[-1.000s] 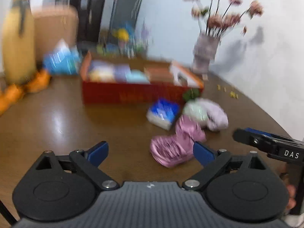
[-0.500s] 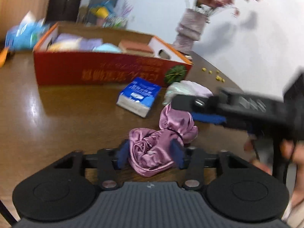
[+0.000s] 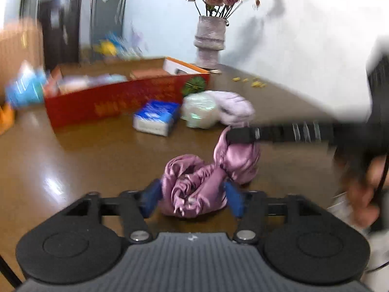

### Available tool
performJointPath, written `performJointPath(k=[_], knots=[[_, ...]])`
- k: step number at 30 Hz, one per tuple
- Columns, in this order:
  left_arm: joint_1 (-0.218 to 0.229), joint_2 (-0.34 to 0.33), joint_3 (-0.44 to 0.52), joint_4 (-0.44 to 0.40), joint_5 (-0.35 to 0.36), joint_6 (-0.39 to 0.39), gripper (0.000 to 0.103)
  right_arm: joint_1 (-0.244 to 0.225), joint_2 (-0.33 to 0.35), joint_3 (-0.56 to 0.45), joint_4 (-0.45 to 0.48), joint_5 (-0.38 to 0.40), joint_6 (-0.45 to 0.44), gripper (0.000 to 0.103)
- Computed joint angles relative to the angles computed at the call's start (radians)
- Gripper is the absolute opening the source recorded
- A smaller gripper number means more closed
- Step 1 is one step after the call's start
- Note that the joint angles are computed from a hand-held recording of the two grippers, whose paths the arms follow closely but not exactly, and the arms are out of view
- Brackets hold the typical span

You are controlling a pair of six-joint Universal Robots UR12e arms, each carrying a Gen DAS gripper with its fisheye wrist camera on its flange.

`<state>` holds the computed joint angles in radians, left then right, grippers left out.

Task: Organize soft objects
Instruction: 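Grasp the pink satin bow scrunchie with the left gripper, then carry the pink satin scrunchie with the left gripper into the box and release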

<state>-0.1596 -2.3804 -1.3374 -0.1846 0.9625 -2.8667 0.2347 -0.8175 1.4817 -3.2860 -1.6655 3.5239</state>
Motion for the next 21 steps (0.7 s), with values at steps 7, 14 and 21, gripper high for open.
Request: performJointPath(k=[7,14,21], knots=[[0.024,-0.008,0.020,-0.060,-0.095,-0.078,0.052,0.007,-0.012,0.067,-0.087,-0.019,0.061,0.017],[0.032,-0.003,0.004,-0.081,-0.115,-0.098,0.036,0.007,-0.035,0.107,-0.094,0.022,0.074,0.026],[0.031,0.014,-0.032,-0.069,-0.106,-0.051,0.037,0.006,-0.055,0.143,-0.084,0.048,0.086,0.027]])
